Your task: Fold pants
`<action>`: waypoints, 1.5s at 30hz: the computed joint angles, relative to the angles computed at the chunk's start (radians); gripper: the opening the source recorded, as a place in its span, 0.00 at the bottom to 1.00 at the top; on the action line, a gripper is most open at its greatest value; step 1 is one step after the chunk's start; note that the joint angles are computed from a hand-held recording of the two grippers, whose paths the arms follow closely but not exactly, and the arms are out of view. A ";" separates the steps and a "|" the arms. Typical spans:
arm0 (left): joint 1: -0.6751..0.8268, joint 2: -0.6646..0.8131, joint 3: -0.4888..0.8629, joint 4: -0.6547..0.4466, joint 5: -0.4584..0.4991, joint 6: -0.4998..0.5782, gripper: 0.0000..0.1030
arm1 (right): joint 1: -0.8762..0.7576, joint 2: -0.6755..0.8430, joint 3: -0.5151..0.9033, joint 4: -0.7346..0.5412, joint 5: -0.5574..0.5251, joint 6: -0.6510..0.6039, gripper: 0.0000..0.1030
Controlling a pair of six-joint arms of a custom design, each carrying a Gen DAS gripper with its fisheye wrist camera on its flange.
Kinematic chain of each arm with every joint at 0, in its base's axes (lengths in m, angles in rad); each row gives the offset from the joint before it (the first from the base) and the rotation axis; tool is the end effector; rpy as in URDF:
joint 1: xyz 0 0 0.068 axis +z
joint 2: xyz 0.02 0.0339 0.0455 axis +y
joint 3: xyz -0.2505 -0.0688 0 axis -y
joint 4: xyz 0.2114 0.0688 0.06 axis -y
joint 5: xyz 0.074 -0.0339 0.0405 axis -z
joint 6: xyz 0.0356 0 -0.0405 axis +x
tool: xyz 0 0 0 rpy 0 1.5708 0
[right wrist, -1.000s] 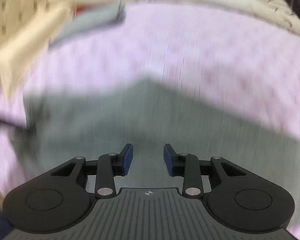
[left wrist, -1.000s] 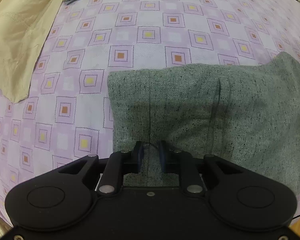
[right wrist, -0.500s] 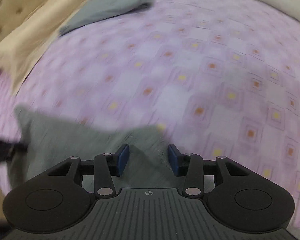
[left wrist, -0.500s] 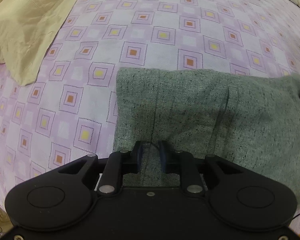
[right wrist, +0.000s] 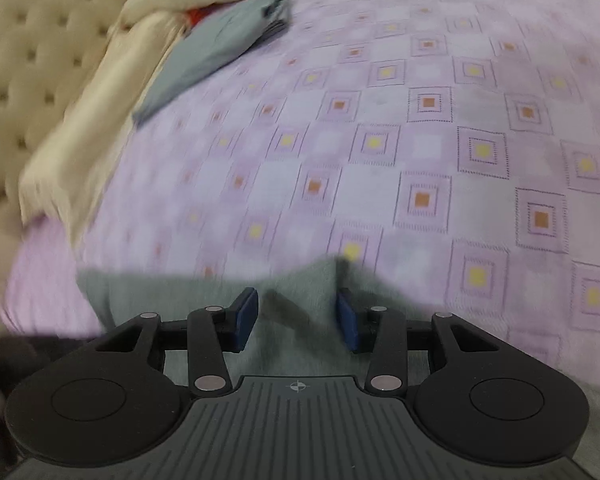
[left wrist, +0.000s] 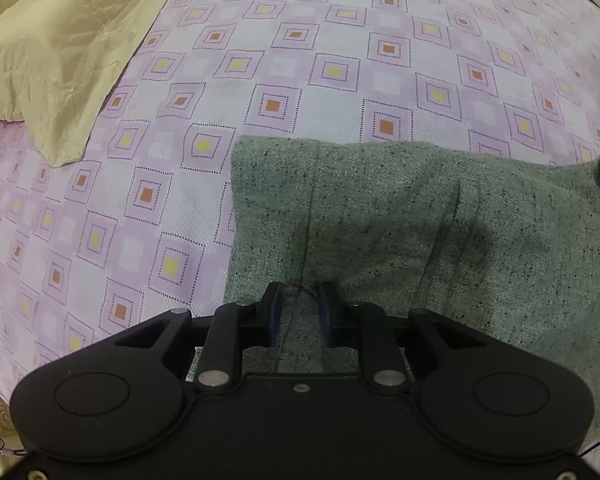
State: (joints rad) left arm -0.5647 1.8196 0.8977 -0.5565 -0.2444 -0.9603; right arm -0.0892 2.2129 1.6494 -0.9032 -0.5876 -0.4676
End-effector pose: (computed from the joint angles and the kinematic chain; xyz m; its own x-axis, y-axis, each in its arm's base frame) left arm 0.2304 -0.1357 0.1160 -0.8922 -0.3759 -0.2503 -0.4023 0.9134 0.0625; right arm 0.3918 -0.0152 0.1488 -0.8918 -0.2969 -0.3413 -0.4316 0.7845 0.4453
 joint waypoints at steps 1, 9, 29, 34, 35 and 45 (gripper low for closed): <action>-0.005 -0.002 0.002 -0.003 0.000 -0.006 0.26 | 0.005 0.032 0.052 -0.045 -0.004 -0.009 0.40; -0.024 -0.039 -0.068 0.050 -0.035 -0.012 0.40 | 0.050 0.043 0.100 0.061 0.116 0.093 0.03; -0.020 0.059 0.113 0.073 0.019 0.184 0.30 | 0.059 -0.593 -0.779 0.490 0.371 0.015 0.13; -0.001 0.017 0.017 0.139 0.059 0.167 0.32 | 0.022 -0.669 -0.908 0.430 0.411 0.002 0.13; -0.013 0.020 0.025 0.127 0.049 0.170 0.32 | 0.010 -0.658 -0.877 0.359 0.400 -0.012 0.13; -0.112 -0.033 0.151 -0.012 0.013 0.115 0.17 | -0.261 -0.703 -0.772 0.433 0.391 0.001 0.14</action>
State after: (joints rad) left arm -0.6771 1.7870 1.0488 -0.5686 -0.2314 -0.8455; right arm -0.3497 1.5096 0.8776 -0.4701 -0.1968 -0.4664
